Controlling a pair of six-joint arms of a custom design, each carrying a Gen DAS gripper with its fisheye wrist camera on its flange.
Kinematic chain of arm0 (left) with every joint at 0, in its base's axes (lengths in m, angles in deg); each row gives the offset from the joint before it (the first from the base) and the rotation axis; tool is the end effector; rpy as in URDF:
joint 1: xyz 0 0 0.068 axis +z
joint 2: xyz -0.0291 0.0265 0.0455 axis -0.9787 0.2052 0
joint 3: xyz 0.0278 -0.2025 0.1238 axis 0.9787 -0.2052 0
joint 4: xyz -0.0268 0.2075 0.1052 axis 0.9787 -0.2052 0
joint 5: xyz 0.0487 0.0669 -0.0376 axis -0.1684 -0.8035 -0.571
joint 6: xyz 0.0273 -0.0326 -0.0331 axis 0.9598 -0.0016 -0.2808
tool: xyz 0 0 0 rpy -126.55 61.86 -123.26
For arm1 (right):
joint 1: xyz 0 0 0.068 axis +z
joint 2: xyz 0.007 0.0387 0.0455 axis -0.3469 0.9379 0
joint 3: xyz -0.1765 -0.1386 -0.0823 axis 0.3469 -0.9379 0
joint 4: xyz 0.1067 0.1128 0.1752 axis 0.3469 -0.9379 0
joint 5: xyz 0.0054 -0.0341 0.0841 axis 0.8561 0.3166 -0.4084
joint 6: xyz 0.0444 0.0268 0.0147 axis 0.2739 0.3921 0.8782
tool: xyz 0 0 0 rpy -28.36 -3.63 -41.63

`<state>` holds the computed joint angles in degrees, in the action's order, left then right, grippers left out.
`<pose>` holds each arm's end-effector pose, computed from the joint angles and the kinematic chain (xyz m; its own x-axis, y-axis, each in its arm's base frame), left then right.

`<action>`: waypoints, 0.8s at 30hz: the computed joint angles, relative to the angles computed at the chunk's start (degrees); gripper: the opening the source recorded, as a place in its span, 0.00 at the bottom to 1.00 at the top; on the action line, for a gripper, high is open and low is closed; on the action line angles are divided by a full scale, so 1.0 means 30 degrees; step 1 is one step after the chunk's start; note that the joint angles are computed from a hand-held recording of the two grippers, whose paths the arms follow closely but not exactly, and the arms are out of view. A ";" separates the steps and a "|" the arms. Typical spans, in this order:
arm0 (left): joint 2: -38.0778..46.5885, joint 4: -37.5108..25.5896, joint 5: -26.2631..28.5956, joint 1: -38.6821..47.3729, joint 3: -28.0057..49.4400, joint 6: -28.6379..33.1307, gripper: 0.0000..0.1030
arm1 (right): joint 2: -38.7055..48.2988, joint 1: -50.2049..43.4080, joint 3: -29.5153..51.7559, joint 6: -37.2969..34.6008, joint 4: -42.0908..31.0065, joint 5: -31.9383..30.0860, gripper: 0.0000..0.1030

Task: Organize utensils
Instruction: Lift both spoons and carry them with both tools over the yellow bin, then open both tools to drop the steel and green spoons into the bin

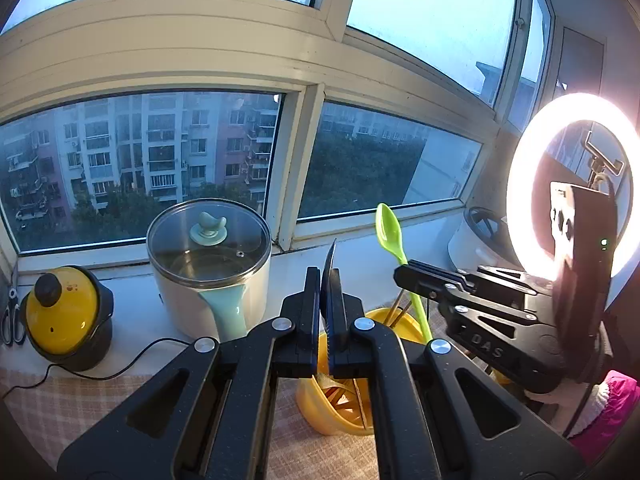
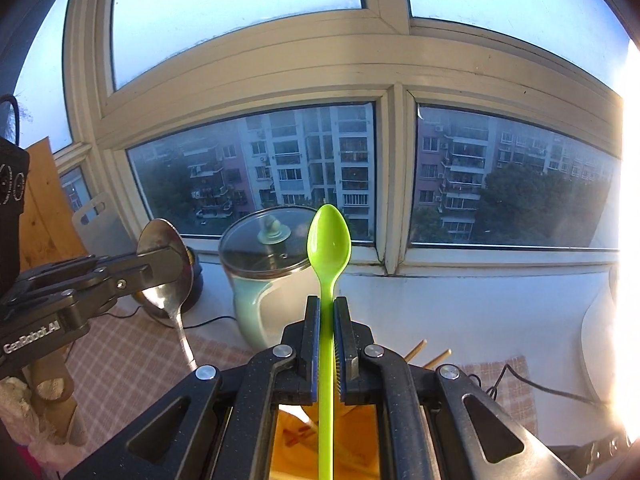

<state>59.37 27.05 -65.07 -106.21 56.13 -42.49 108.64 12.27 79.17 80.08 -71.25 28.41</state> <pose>0.2854 -0.1555 0.3791 -0.5621 0.0599 -0.8249 0.4235 0.8776 -0.2248 0.2628 0.1587 0.3642 -0.5569 -0.0788 -0.8268 -0.2487 0.9656 0.0755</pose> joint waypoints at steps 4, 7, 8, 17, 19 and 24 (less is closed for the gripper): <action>0.0747 -0.0033 -0.0105 -0.0160 0.0617 0.0035 0.00 | 0.0294 -0.0329 -0.0573 -0.0181 0.0882 -0.0037 0.03; 0.1094 -0.0212 -0.0032 -0.0146 0.1172 0.0047 0.00 | 0.0427 -0.0564 -0.0990 -0.0128 0.1287 -0.0134 0.03; 0.1081 -0.0210 0.0032 -0.0137 0.1222 0.0037 0.00 | 0.0470 -0.0695 -0.1087 -0.0096 0.1390 -0.0254 0.03; 0.1677 -0.0259 -0.0043 0.0015 0.2145 -0.0104 0.00 | 0.0711 -0.1381 -0.1480 -0.0255 0.2276 -0.0926 0.04; 0.1762 -0.0049 -0.0309 -0.0099 0.1998 -0.0066 0.00 | 0.0821 -0.1294 -0.1542 -0.0344 0.2495 -0.0811 0.03; 0.1958 0.0340 -0.0820 -0.0410 0.1494 0.0125 0.00 | 0.0813 -0.0999 -0.2138 -0.0337 0.3055 -0.0423 0.03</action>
